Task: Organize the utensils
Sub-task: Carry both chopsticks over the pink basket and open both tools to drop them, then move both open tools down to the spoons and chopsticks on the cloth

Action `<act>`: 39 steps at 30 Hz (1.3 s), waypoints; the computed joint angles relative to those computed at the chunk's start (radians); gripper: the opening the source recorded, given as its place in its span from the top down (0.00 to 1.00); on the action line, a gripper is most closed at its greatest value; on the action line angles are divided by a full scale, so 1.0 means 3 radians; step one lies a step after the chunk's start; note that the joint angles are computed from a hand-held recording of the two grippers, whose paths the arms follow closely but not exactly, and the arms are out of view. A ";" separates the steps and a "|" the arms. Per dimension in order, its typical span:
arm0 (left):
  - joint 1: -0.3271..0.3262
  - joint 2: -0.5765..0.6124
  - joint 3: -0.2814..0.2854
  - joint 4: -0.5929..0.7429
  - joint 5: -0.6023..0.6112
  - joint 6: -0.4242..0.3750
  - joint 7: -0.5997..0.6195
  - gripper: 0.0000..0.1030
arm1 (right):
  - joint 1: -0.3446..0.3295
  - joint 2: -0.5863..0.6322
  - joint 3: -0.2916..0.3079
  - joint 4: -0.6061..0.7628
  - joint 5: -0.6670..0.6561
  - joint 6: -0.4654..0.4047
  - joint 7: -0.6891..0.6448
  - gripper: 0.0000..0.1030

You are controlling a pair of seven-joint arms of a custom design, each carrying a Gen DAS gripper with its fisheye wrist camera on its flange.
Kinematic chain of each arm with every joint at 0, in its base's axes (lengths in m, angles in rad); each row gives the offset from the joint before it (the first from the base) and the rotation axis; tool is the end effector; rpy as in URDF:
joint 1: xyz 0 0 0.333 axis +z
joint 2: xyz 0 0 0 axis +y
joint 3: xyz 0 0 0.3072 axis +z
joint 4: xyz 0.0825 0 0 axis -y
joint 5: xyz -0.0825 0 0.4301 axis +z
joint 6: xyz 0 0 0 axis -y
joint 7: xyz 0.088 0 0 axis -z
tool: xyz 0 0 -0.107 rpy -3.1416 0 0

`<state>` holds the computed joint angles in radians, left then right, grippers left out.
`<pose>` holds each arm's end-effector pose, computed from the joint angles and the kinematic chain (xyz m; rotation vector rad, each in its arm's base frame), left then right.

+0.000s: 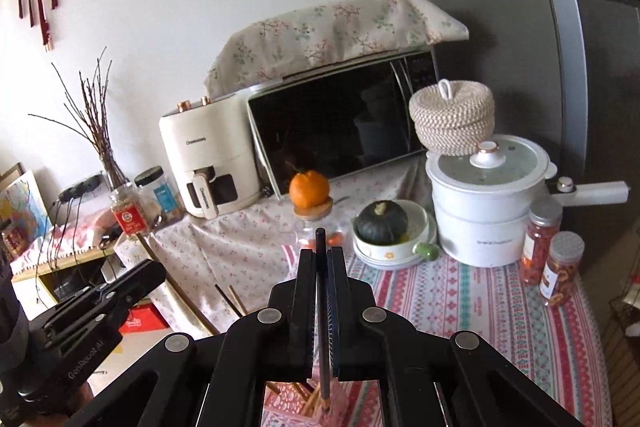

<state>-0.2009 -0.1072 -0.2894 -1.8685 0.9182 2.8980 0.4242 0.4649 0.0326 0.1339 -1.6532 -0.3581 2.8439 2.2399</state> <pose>0.5190 -0.3407 0.6544 -1.4128 1.6115 -1.2809 0.5374 0.3870 0.7046 -1.5495 1.2648 -0.5169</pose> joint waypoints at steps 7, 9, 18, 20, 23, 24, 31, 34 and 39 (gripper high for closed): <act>-0.0081 0.0219 0.0020 0.0140 0.0080 -0.0126 0.0068 0.96 | 0.0031 0.0162 0.0007 0.0097 0.0398 0.0106 -0.0339 0.97; -0.0124 0.0270 0.0044 0.0169 0.0072 -0.0185 0.0139 0.96 | 0.0062 0.0213 -0.0013 0.0126 0.0456 0.0107 -0.0401 0.97; -0.0250 0.0509 0.0139 0.0288 -0.0823 -0.0403 0.0902 0.96 | 0.0182 0.0439 -0.0094 0.0281 0.0577 -0.0096 -0.0624 0.97; -0.0268 0.0560 0.0150 0.0317 -0.0990 -0.0450 0.1027 0.96 | 0.0193 0.0488 -0.0099 0.0320 0.0635 -0.0151 -0.0677 0.97; -0.0292 0.0614 0.0176 0.0342 -0.1088 -0.0459 0.1091 0.96 | 0.0212 0.0552 -0.0119 0.0373 0.0700 -0.0220 -0.0707 0.96; -0.0300 0.0624 0.0187 0.0344 -0.1084 -0.0444 0.1082 0.96 | 0.0210 0.0573 -0.0120 0.0389 0.0736 -0.0234 -0.0729 0.96; -0.0308 0.0670 0.0205 0.0356 -0.1293 -0.0370 0.1144 0.94 | 0.0182 0.0633 -0.0123 0.0393 0.0983 -0.0169 -0.0890 0.91; -0.0319 0.0657 0.0204 0.0359 -0.1352 -0.0419 0.1181 0.83 | 0.0173 0.0605 -0.0138 0.0343 0.1039 -0.0109 -0.0910 0.79; -0.0336 0.0551 0.0192 0.0281 -0.1337 -0.0450 0.1127 0.53 | 0.0156 0.0465 -0.0153 0.0189 0.1048 -0.0048 -0.0910 0.67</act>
<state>-0.3017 0.0581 -0.2319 -1.7843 0.5172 2.7630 0.7624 0.5115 0.1721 0.0879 -1.5966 -0.0436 2.8297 1.9670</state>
